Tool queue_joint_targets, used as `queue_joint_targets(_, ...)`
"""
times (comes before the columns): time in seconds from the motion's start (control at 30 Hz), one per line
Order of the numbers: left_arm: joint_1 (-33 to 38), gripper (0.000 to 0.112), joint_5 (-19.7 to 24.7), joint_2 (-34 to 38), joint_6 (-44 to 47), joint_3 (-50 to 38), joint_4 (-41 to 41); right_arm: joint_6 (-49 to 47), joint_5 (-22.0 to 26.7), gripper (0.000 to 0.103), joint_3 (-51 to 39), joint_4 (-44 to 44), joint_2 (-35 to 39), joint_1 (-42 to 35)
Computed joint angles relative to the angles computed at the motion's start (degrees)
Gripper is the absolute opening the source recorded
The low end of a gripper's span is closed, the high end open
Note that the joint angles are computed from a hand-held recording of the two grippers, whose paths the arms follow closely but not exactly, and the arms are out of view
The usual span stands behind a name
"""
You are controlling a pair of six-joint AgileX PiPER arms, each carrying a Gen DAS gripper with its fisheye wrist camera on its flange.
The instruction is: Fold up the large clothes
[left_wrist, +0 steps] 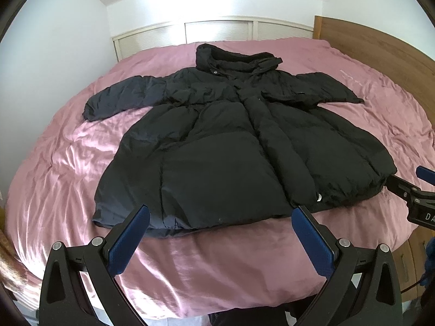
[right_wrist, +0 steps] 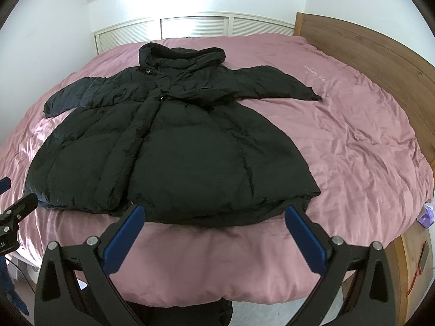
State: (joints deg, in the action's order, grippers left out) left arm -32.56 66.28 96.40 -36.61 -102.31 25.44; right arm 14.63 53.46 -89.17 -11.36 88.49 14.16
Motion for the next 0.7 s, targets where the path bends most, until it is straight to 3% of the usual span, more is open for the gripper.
queue_joint_targets(0.43, 4.6, 0.102, -0.25, 0.99, 6.33, -2.02, -6.16, -2.77, -3.68, 0.103, -2.08, 5.53, 2.11, -3.24)
queue_joint_targets(0.7, 8.43, 0.102, -0.41, 2.73, 9.21, -4.53, -8.81, -4.66, -4.26, 0.103, -6.07, 8.16, 7.22, -5.16)
